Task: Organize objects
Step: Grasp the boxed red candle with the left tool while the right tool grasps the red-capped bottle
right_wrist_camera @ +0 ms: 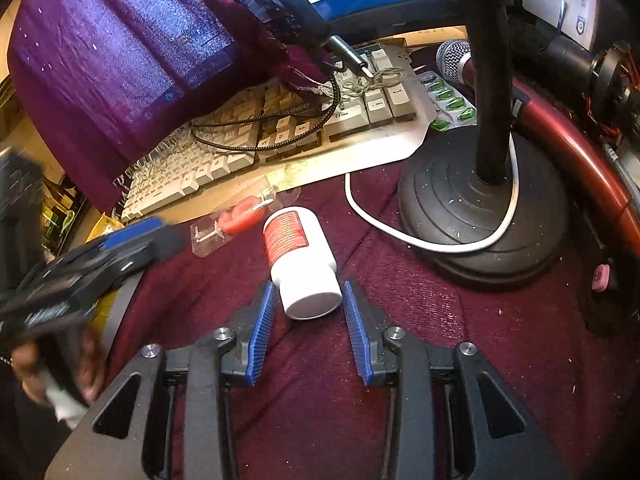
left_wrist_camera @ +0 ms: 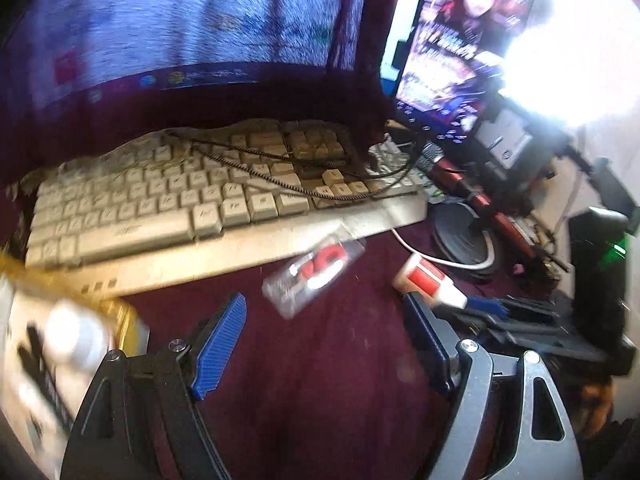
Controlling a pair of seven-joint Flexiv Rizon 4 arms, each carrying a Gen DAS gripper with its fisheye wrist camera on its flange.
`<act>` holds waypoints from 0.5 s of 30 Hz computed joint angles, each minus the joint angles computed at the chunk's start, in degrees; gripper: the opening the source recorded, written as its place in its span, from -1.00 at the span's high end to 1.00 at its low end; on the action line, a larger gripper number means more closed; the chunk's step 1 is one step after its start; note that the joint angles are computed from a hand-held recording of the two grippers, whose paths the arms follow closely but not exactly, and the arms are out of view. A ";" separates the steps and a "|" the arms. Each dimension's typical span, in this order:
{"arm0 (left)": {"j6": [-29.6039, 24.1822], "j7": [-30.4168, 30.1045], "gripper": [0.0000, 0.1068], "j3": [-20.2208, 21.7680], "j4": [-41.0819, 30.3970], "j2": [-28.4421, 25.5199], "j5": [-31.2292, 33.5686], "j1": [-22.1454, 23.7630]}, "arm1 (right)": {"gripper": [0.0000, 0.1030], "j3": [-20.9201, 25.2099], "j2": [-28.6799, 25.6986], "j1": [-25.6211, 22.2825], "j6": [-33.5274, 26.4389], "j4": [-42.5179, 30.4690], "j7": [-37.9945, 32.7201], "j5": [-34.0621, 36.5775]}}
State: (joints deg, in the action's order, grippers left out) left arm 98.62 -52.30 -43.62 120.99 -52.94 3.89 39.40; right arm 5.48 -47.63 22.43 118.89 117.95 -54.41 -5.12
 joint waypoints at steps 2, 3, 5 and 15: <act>-2.25 0.13 -0.41 1.20 -2.61 -0.40 -1.30 -2.39 | 0.35 0.59 -0.15 -0.77 0.23 -0.05 0.13 -0.44; -3.09 0.29 -0.41 2.33 -3.97 -0.45 -2.14 -4.10 | 0.35 0.83 -0.18 -1.05 0.38 -0.01 0.21 -0.61; -4.04 1.06 -0.41 5.02 -6.29 -0.44 -3.50 -7.77 | 0.35 1.28 -0.30 -1.68 0.65 0.01 0.36 -1.12; -1.16 3.85 0.09 17.62 -8.66 2.01 -6.27 -21.21 | 0.35 2.10 -0.92 -3.18 1.93 0.10 1.86 -2.71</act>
